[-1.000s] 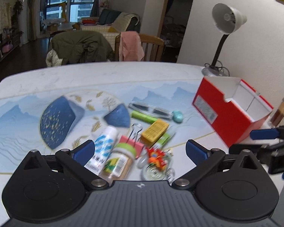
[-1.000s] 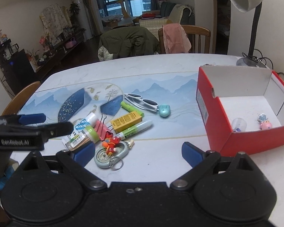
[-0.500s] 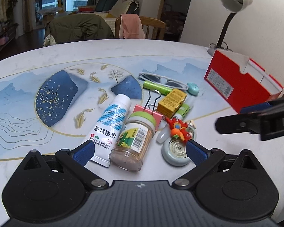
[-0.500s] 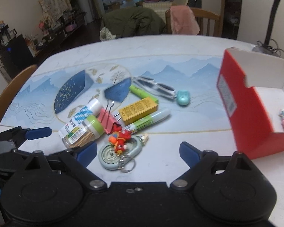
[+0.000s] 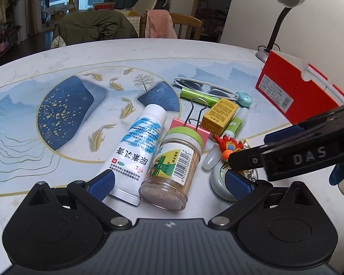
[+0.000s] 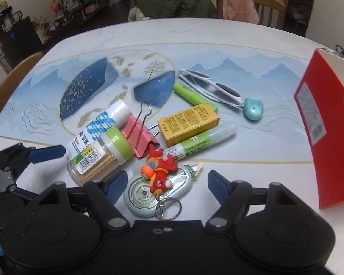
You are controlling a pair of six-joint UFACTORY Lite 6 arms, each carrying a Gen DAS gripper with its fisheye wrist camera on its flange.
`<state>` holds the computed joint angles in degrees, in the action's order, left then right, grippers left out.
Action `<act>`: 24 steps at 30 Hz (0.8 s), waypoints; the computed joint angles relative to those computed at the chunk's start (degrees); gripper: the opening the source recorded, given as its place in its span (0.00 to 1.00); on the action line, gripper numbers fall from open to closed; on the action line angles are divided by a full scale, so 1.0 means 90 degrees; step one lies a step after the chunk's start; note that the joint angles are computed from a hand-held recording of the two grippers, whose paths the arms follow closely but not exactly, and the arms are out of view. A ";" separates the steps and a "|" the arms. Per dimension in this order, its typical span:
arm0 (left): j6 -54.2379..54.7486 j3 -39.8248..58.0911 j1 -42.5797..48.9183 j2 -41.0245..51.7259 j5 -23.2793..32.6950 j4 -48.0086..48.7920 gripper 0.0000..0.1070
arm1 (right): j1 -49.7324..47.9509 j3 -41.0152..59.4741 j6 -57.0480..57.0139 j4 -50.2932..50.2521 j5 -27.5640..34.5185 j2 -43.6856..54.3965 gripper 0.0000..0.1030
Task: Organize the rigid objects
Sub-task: 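Grasp the green-lidded toothpick jar with left gripper while right gripper grasps red parrot keychain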
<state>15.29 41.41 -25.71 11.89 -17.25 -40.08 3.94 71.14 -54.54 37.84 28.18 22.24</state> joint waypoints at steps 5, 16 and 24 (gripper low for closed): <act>0.0241 -0.0026 -0.0126 0.0041 -0.0294 -0.0038 0.95 | 0.0117 0.0205 0.0053 -0.0089 -0.0010 0.0259 0.59; 0.1125 0.0338 -0.0271 0.0368 -0.0230 -0.0592 0.67 | 0.0424 0.0347 0.0129 -0.0385 -0.0185 0.0411 0.48; 0.1793 0.0420 -0.0343 0.0411 -0.0211 -0.1308 0.42 | 0.0440 0.0189 0.0054 -0.0413 -0.0324 0.0283 0.37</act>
